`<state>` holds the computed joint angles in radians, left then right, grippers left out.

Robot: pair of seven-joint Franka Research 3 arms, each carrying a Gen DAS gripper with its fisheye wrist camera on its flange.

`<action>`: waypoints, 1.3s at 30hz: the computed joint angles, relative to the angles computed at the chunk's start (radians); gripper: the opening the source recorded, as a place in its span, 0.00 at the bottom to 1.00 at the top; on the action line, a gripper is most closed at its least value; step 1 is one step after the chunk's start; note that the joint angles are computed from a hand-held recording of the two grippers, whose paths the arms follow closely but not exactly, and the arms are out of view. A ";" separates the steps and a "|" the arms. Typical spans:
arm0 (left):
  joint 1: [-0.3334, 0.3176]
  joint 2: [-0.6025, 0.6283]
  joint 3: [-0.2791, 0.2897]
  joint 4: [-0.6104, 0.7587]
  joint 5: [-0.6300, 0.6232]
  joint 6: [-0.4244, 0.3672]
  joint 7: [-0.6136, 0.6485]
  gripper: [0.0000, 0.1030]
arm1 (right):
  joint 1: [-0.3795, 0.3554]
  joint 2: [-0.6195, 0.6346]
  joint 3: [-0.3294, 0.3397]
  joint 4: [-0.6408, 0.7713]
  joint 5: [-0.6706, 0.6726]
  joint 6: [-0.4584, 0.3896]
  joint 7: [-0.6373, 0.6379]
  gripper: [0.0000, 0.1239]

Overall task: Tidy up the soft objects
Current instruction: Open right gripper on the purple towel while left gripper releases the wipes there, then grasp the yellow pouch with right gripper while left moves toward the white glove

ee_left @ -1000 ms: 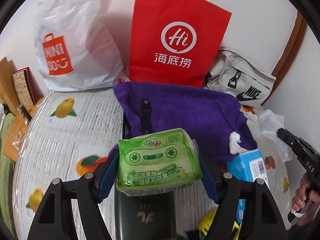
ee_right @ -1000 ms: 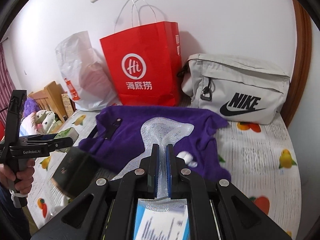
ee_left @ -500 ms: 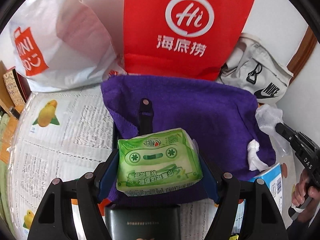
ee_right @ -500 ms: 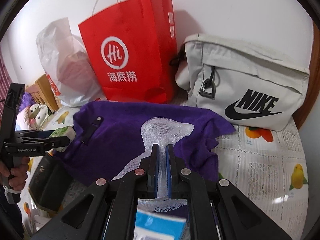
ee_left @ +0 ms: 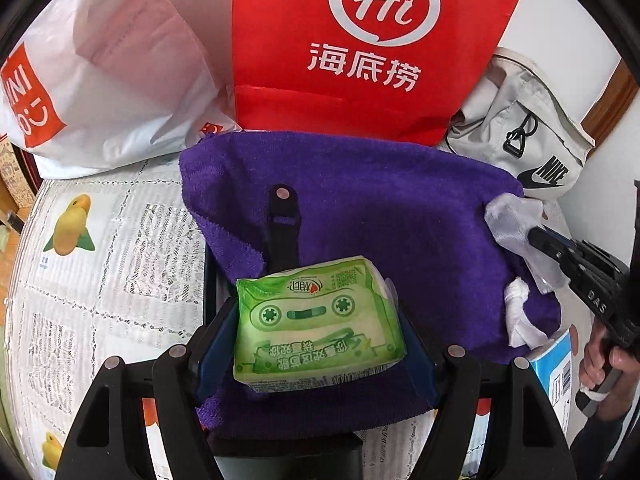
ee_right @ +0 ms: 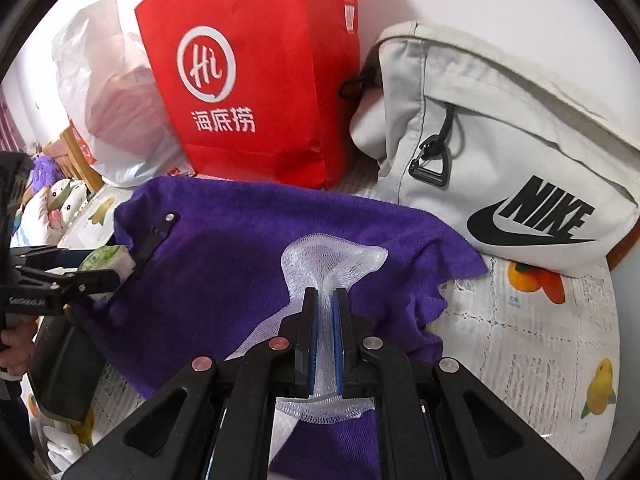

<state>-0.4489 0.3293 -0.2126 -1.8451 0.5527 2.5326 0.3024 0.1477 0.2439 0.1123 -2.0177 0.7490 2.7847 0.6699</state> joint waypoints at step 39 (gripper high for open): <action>-0.033 -0.461 -0.169 -0.448 0.064 -0.029 -0.353 0.83 | 0.221 -0.788 -0.154 -0.733 0.174 -0.031 0.011 0.60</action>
